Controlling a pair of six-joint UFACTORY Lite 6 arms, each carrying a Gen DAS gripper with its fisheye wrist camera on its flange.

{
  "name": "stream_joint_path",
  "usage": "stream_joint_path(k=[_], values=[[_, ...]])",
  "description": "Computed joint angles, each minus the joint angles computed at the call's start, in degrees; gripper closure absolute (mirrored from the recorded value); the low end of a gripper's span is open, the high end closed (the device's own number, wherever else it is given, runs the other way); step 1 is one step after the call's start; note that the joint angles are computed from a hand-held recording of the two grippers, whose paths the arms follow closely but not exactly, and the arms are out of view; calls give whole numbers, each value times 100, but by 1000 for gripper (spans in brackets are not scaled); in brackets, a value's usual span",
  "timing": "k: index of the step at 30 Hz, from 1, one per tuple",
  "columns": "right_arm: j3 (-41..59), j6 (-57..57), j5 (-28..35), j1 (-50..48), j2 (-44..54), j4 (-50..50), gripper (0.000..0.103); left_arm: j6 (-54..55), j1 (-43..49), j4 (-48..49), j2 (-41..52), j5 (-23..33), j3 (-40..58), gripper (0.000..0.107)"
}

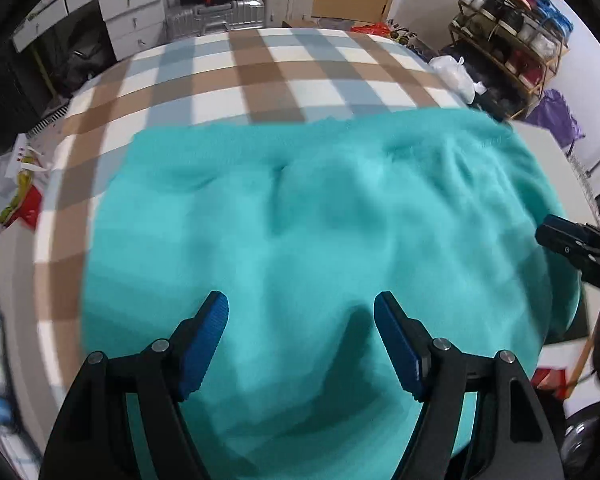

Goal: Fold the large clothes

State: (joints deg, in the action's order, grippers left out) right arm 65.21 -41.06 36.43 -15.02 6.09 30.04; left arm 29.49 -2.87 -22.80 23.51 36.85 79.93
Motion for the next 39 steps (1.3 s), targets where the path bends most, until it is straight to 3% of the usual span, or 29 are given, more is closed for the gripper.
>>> stream_joint_path(k=[3, 5, 7, 10, 13, 15, 16, 19, 20, 22, 24, 26, 29, 32, 34, 35, 36, 37, 39], values=[[-578, -435, -175, -370, -26, -160, 51, 328, 236, -324, 41, -533, -634, 35], [-758, -1570, -196, -748, 168, 831, 51, 405, 163, -406, 110, -824, -721, 33], [-951, -2123, -289, -884, 128, 1482, 51, -392, 24, 263, -27, -656, -661, 33], [-1397, -1519, -388, -787, -653, 980, 52, -405, 89, 48, -668, -415, -919, 33], [-1889, -2182, 725, -1485, -1887, 1541, 49, 156, 53, -555, -1325, -161, -1257, 33], [-2345, -2619, 1666, -2400, -2718, 1888, 26, 390, -219, -730, -1645, -108, -1427, 33], [-2591, -2722, 2091, -2960, -3040, 1979, 21, 386, -473, -672, -1793, -164, -1533, 33], [-2937, -3019, 3174, -4107, -2808, 2121, 18, 44, -1215, -80, -1791, -526, -1678, 33], [-3038, -3127, 3281, -4273, -2575, 2089, 21, -94, -1358, 135, -1538, -636, -1553, 33], [-3241, -3263, 2880, -4347, -2373, 2076, 23, -232, -1534, 346, -1149, -858, -1489, 33], [-3263, -3288, 2252, -4281, -2146, 2075, 28, 411, -1332, -319, -900, -928, -1474, 29], [-3205, -3450, 1724, -4378, -2099, 2097, 29, 1380, -1017, -1275, -803, -970, -1564, 14], [-3034, -4220, 1757, -4783, -1981, 2399, 27, 2545, -675, -2453, -688, -847, -1696, 7], [-2818, -4404, 2048, -4707, -1609, 2384, 27, 3091, -670, -3007, -852, -977, -1970, 6], [-2831, -4518, 2306, -4491, -1410, 2488, 36, 2929, -736, -2897, -928, -1064, -2013, 6], [-2856, -4566, 2358, -4362, -1329, 2556, 58, 2771, -808, -2778, -983, -1117, -2041, 6], [-2898, -4577, 2226, -4200, -1328, 2598, 68, 2702, -828, -2725, -971, -1129, -2017, 6], [-2923, -4531, 1961, -4043, -1372, 2624, 77, 2673, -831, -2723, -948, -1122, -1992, 6], [-2631, -4424, 2058, -4065, -1092, 2558, 88, 2616, -833, -2658, -1009, -1118, -2053, 6]])
